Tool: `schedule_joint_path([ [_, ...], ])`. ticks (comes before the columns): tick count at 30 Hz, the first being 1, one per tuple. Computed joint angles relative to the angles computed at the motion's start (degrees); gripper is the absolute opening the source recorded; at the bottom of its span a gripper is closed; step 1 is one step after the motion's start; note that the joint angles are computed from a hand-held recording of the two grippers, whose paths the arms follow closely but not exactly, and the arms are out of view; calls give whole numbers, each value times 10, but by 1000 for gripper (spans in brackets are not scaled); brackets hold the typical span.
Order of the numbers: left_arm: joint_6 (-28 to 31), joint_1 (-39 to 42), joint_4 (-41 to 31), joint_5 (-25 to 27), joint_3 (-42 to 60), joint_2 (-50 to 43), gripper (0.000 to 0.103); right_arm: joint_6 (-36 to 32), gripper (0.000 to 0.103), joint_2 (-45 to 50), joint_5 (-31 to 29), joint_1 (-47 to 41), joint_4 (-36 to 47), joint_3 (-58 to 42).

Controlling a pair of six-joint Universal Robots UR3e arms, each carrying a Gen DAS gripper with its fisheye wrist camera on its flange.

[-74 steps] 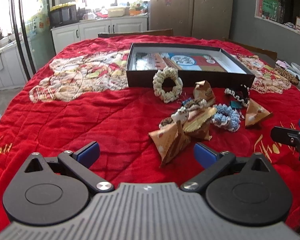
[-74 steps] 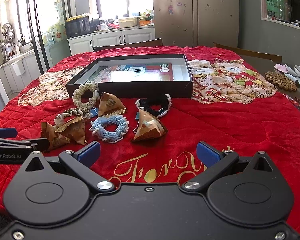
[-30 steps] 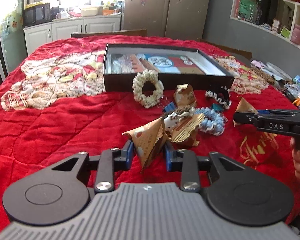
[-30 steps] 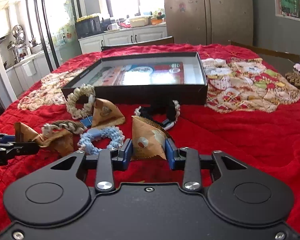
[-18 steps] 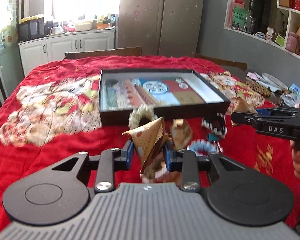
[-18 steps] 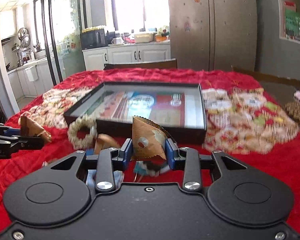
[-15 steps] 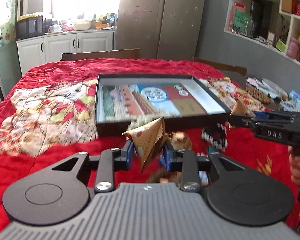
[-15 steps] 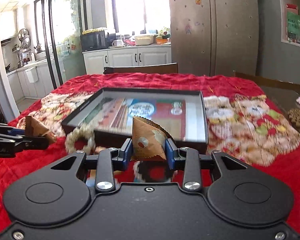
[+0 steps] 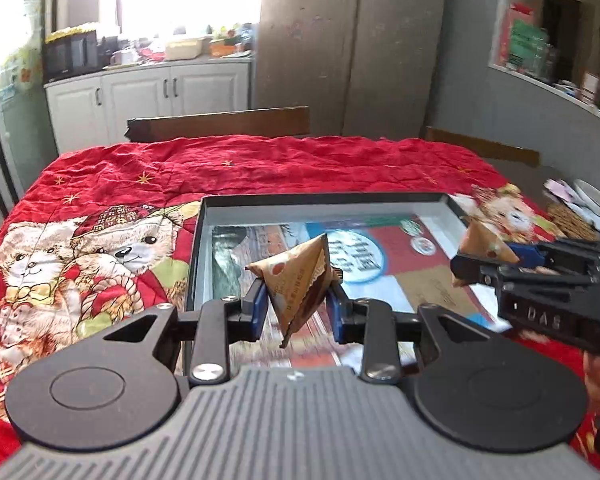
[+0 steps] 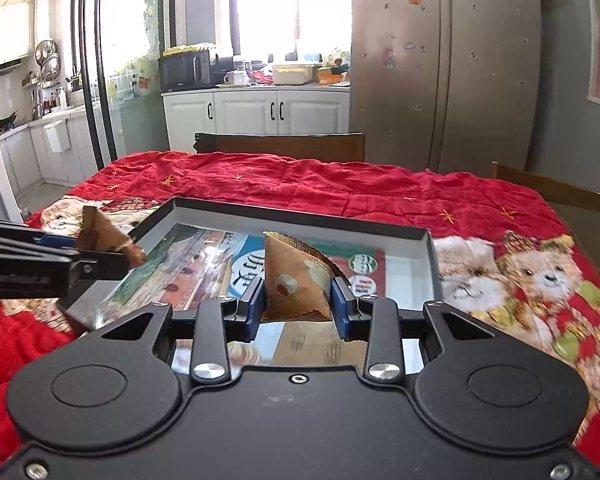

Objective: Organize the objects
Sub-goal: 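Carry both held brown packets over the open black box, then open the right gripper releasing its packet while the left gripper releases its packet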

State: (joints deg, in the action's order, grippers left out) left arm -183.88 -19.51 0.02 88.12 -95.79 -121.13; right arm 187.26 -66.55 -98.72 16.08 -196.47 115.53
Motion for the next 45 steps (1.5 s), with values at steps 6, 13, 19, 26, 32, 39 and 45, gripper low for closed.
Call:
schedule_joint_path([
  [6, -12, -11, -45, 36, 124, -91, 35, -13, 34, 81, 26, -14, 14, -92],
  [13, -20, -8, -73, 22, 207, -155, 35, -27, 34, 152, 14, -11, 27, -170],
  [19, -21, -12, -83, 23, 238, -180, 35, -29, 34, 184, 7, -11, 39, -204],
  [26, -17, -13, -102, 26, 263, -198, 36, -33, 34, 207, 8, -12, 77, -235],
  [32, -12, -13, -116, 26, 276, -207, 36, -36, 33, 205, 4, -10, 101, -244],
  [39, -12, -14, -124, 29, 281, -212, 51, -30, 36, 201, 14, -16, 120, -248],
  [45, -10, -15, -120, 32, 279, -210, 56, -31, 42, 201, 11, -15, 129, -253],
])
